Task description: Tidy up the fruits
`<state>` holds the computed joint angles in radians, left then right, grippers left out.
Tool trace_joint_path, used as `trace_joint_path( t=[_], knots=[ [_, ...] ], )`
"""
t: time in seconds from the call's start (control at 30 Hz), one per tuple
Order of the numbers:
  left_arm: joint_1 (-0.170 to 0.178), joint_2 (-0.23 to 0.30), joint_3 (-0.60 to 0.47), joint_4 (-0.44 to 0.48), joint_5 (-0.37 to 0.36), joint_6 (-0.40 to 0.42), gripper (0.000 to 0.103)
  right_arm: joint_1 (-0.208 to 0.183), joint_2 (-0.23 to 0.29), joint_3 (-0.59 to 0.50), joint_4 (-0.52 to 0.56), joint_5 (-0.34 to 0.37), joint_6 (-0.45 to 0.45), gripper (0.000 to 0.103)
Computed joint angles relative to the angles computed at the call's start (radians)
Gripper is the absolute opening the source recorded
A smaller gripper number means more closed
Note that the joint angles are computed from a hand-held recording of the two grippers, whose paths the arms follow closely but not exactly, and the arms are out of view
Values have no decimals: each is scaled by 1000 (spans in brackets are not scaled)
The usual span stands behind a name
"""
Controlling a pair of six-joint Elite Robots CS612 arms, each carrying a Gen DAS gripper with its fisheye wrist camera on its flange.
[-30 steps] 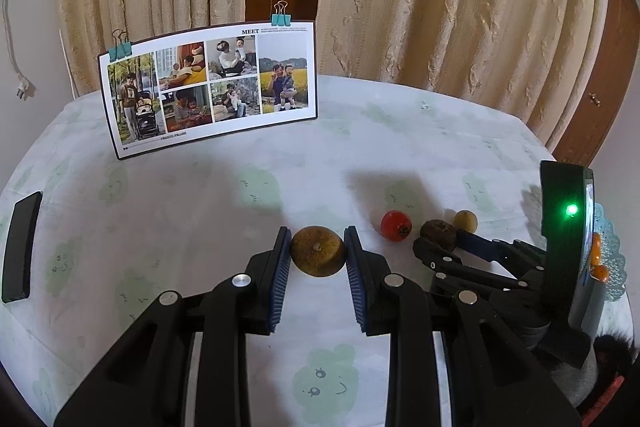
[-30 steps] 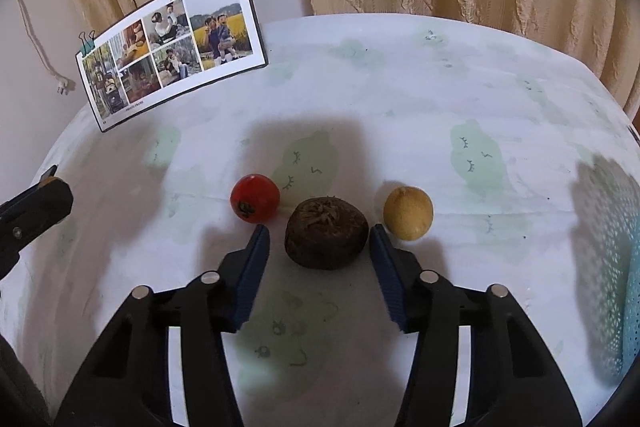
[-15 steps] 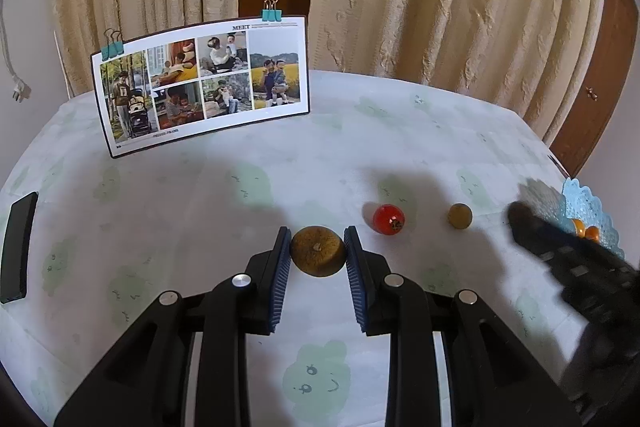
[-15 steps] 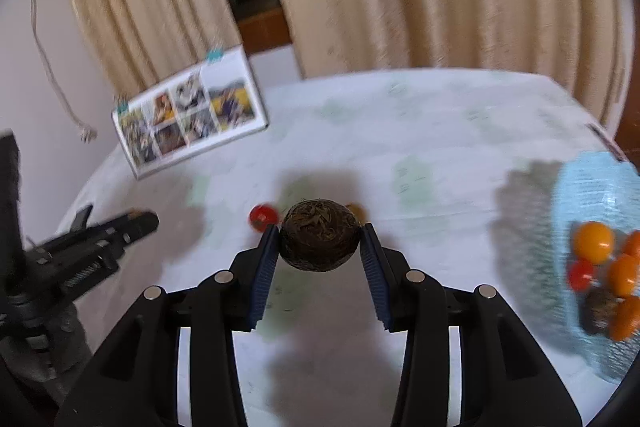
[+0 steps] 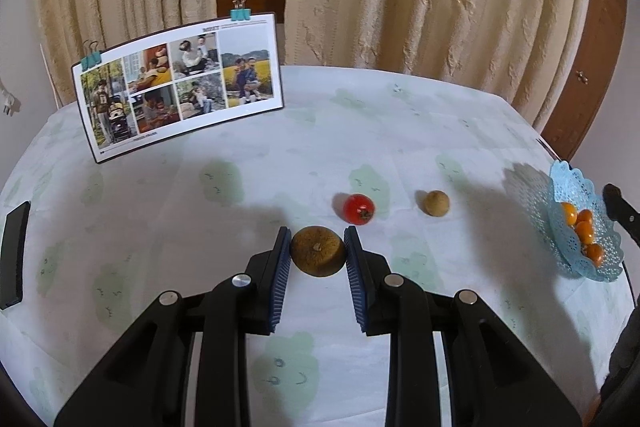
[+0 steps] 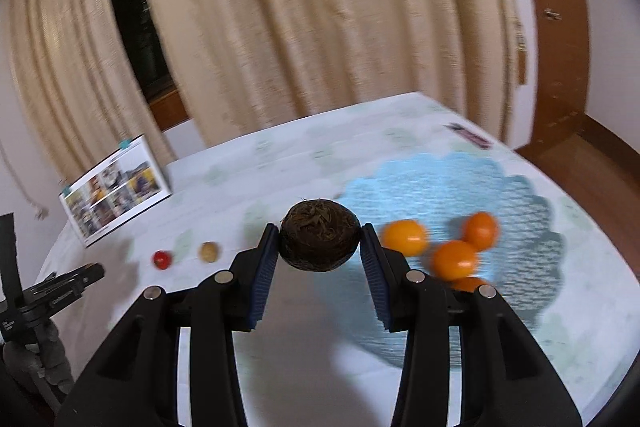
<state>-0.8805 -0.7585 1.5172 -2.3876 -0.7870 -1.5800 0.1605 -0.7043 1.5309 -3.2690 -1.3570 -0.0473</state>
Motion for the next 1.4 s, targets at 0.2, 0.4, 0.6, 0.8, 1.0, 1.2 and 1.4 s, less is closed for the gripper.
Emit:
trace_joint_path(
  t=[0.2, 0.4, 0.6, 0.8, 1.0, 1.2, 1.4],
  knots=[
    [1, 23, -46, -2, -2, 53, 27, -38, -17, 35, -34, -44, 43, 43],
    [4, 53, -102, -13, -12, 120, 27, -63, -19, 53, -39, -66, 77, 43],
    [5, 78, -153, -23, -17, 175, 27, -83, -17, 63, -56, -62, 125, 45],
    [8, 114, -222, -48, -31, 256, 27, -91, -16, 83, -131, -91, 159, 52],
    [10, 167, -320, -86, -54, 374, 28, -85, -9, 105, -215, -153, 160, 52],
    [15, 230, -431, -133, -100, 492, 28, -88, -8, 112, -238, -153, 168, 53],
    [16, 288, -541, -144, -123, 613, 28, -91, -9, 117, -249, -140, 167, 53]
  ],
)
